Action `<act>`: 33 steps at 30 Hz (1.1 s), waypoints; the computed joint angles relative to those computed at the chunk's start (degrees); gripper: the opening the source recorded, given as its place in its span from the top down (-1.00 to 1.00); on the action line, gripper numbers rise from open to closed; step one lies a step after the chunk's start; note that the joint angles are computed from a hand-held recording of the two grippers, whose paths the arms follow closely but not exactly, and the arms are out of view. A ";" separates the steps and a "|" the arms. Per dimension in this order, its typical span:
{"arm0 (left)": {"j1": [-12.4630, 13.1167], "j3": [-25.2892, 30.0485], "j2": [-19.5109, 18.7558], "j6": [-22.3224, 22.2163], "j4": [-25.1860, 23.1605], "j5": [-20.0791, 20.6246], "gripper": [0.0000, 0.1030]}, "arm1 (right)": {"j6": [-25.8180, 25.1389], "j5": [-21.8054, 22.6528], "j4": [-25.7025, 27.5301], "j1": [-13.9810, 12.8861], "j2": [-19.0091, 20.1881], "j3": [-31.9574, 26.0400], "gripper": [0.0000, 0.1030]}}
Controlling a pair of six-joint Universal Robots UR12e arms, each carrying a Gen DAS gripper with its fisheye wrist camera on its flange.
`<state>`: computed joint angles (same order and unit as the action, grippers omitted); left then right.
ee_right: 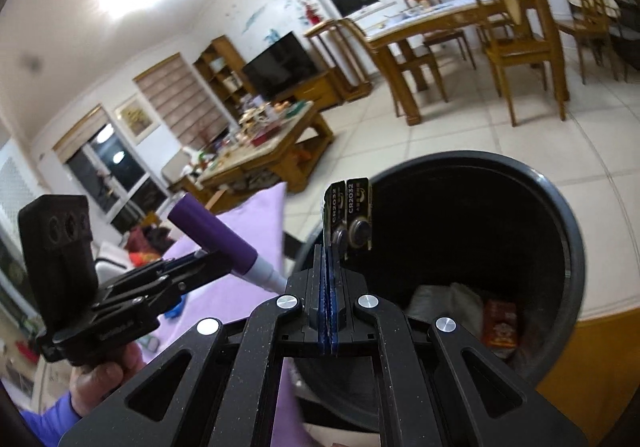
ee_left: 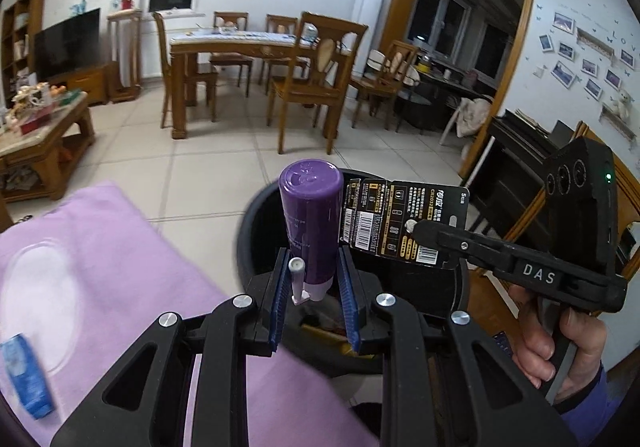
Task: Collect trash
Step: 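Carry the purple bottle and battery card over the bin and lower them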
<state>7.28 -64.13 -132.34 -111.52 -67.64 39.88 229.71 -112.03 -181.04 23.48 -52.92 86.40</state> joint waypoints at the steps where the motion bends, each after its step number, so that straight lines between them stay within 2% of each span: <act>1: -0.42 -0.24 0.00 0.09 -0.11 0.41 0.53 | 0.42 -0.01 -0.26 -0.14 -0.15 0.57 0.95; 11: -2.41 -3.27 0.40 2.27 1.68 4.59 0.53 | 5.65 0.32 -3.39 -1.62 -1.12 7.17 0.95; 20: -3.10 -5.84 1.47 4.77 4.01 6.05 0.53 | 6.27 0.36 -2.66 -2.17 -0.46 6.80 0.95; 33: -3.28 -6.98 2.32 7.87 2.38 6.96 0.52 | 8.07 -0.19 -0.46 -2.31 0.23 5.57 0.93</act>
